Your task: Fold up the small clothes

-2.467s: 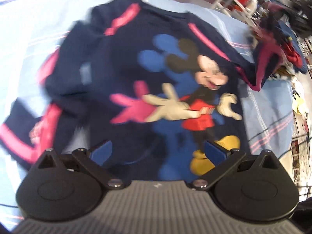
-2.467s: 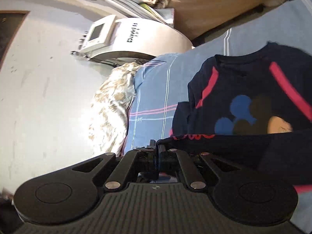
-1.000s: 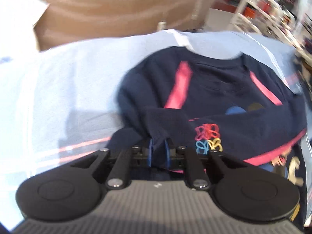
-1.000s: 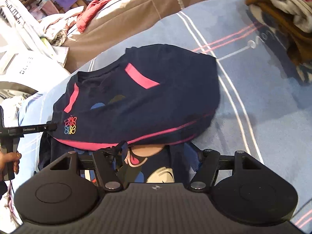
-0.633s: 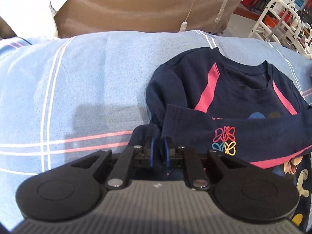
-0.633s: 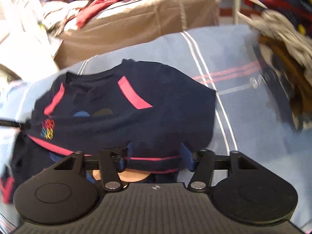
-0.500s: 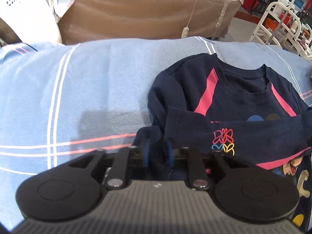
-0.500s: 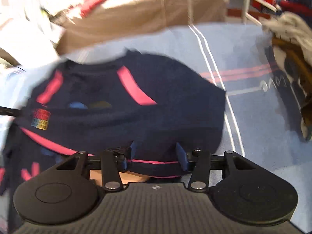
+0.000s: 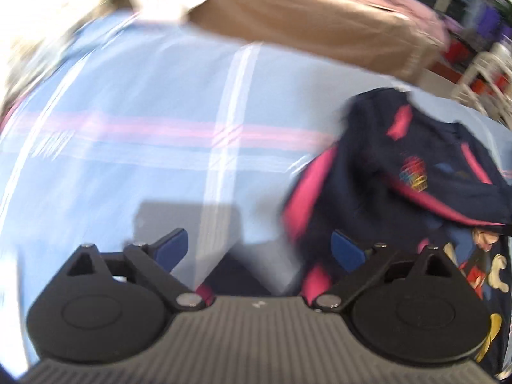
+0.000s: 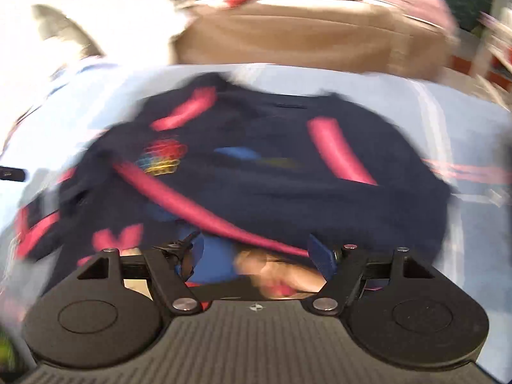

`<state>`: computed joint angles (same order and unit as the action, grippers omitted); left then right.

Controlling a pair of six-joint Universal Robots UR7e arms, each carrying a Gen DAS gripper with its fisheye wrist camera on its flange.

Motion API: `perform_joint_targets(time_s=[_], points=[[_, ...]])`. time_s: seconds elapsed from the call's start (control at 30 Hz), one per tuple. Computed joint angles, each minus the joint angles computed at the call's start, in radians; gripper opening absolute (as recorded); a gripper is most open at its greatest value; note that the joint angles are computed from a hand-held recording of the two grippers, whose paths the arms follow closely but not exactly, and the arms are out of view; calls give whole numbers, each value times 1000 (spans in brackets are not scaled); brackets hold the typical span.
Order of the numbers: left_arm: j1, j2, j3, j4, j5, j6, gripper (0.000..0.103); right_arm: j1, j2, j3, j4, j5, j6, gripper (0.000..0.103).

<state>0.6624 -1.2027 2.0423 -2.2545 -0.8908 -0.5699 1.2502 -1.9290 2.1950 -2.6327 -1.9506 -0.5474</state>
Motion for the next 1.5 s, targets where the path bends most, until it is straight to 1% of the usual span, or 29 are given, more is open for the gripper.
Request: perform_joint_targets(time_s=[0.1, 0.13, 0.2, 0.3, 0.37, 0.4, 0.43, 0.5, 0.53, 0.6, 0.67, 0.73, 0.8, 0.9, 0.93, 0.97, 1.0, 1.03, 1.07, 1.1, 1.13, 1.17, 1.2, 1.23, 1.3, 1.37, 1.43, 1.47, 1.5], points=[[-4, -136, 82, 139, 2, -158, 100, 69, 31, -18, 125, 98, -12, 103], [-7, -168, 99, 188, 1, -214, 101, 97, 56, -30, 171, 133, -16, 103], [-10, -223, 134, 246, 3, -304, 103, 149, 115, -41, 211, 191, -30, 103], [-15, -251, 162, 292, 18, -391, 103, 228, 229, -65, 245, 273, -56, 103], [-14, -239, 157, 353, 24, -460, 103, 282, 318, -81, 235, 304, -81, 103], [-16, -236, 151, 402, 33, -511, 103, 308, 357, -84, 221, 305, -90, 103], [-23, -242, 151, 455, 42, -566, 103, 340, 398, -86, 200, 280, -89, 103], [-48, -273, 162, 544, 62, -661, 103, 398, 471, -83, 133, 203, -83, 103], [-63, -294, 171, 578, 74, -686, 103, 418, 503, -79, 95, 178, -86, 103], [-87, -329, 177, 655, 95, -719, 103, 439, 547, -68, 23, 155, -104, 103], [-106, -356, 177, 735, 114, -769, 103, 470, 590, -59, -44, 93, -118, 103], [-116, -376, 172, 812, 120, -834, 103, 474, 619, -55, -72, 50, -131, 103], [-112, -393, 170, 856, 126, -888, 103, 476, 654, -66, -62, 16, -119, 103], [-106, -411, 175, 870, 141, -906, 103, 498, 716, -72, -97, -92, -96, 103], [-111, -419, 180, 871, 144, -904, 103, 496, 724, -77, -89, -108, -80, 103], [-110, -418, 180, 866, 146, -894, 103, 488, 720, -81, -84, -90, -61, 103], [-107, -416, 180, 862, 143, -884, 103, 483, 718, -85, -87, -86, -57, 95], [-103, -414, 182, 853, 144, -873, 103, 486, 722, -90, -99, -100, -74, 46], [-100, -414, 188, 840, 147, -862, 103, 490, 725, -96, -110, -111, -98, 18], [-96, -414, 192, 822, 151, -847, 103, 491, 724, -103, -114, -115, -126, 8], [-91, -413, 194, 802, 151, -830, 103, 488, 716, -114, -100, -102, -134, 7], [-88, -410, 197, 782, 149, -816, 103, 480, 701, -131, -67, -70, -116, 7], [-83, -406, 198, 757, 150, -797, 103, 471, 681, -157, -20, -20, -80, 7], [-82, -403, 201, 730, 152, -776, 103, 473, 666, -175, -13, 27, -56, 7], [-78, -389, 205, 662, 160, -724, 103, 473, 626, -231, 13, 179, -25, 7], [-69, -358, 194, 605, 162, -677, 103, 502, 598, -307, 33, 275, -36, 7], [-66, -327, 185, 540, 166, -629, 103, 514, 561, -400, 105, 421, -78, 7], [-67, -313, 181, 502, 167, -603, 103, 529, 543, -442, 139, 454, -107, 8], [-67, -297, 177, 464, 166, -576, 103, 536, 524, -499, 205, 485, -135, 8]])
